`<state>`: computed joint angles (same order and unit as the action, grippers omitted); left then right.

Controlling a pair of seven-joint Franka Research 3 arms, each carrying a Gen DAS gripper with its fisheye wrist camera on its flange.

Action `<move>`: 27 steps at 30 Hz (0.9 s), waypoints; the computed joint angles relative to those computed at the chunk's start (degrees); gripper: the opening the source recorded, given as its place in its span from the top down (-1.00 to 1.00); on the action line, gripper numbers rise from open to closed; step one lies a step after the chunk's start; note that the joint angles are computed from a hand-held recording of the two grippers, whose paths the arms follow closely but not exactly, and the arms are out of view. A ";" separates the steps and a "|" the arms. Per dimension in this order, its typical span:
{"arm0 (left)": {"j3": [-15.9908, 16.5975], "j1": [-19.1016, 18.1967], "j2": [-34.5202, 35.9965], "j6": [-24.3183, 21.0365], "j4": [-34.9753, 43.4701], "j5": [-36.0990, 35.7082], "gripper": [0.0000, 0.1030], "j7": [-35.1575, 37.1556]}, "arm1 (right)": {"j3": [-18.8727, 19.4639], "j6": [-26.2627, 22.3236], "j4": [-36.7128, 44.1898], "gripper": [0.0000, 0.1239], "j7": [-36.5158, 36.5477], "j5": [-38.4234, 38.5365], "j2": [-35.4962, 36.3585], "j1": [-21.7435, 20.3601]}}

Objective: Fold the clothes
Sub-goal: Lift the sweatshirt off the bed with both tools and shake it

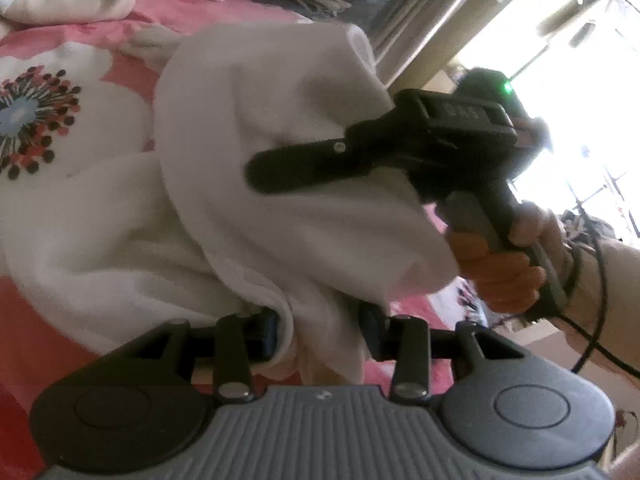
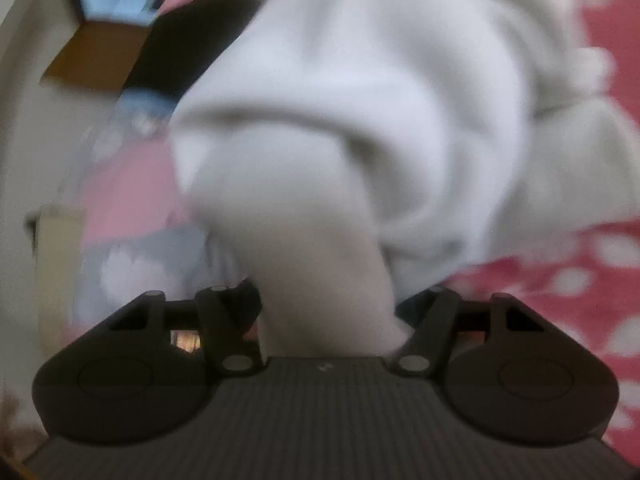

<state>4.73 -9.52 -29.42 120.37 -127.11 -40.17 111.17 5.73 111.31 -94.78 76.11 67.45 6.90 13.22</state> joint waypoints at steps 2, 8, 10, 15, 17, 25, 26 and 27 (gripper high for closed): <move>0.97 -0.50 -2.10 -1.75 -0.63 -1.19 0.12 1.01 | 0.22 -4.77 1.49 -0.02 -3.33 2.85 0.93 -0.70; 4.60 -3.28 -7.87 -9.42 -3.10 -8.09 -0.12 5.18 | 1.06 -23.73 7.37 -0.02 -8.51 9.48 5.49 -4.29; 3.91 -3.40 -8.11 -10.56 -4.27 -8.94 -0.15 5.18 | 0.92 -27.11 7.85 -0.04 -8.60 8.05 5.55 -5.11; 2.16 -1.73 -6.53 -11.82 -5.39 -7.73 -0.15 2.39 | -1.72 -22.27 3.35 -0.07 -4.31 1.12 0.34 -5.75; 2.80 -1.39 -6.82 -12.32 -5.26 -7.90 -0.23 3.59 | -3.09 -19.11 0.52 -0.09 -2.62 -1.63 -3.39 -6.03; 3.72 2.25 -6.61 -13.79 -2.29 -2.23 -0.43 12.03 | -5.54 1.93 -10.53 -0.19 -10.11 -13.71 -20.87 -2.26; 3.19 2.93 -6.93 -12.59 -2.51 -1.36 -0.43 11.37 | -5.83 3.17 -10.83 -0.18 -12.14 -12.79 -21.88 -1.30; 2.75 3.49 -7.25 -11.34 -2.74 -0.42 -0.41 10.66 | -5.94 2.96 -10.12 -0.15 -13.62 -12.58 -21.99 -0.20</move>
<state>7.48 -6.03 -36.67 109.03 -129.85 -40.59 121.83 -0.22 114.27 -104.90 62.49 54.87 -15.09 13.02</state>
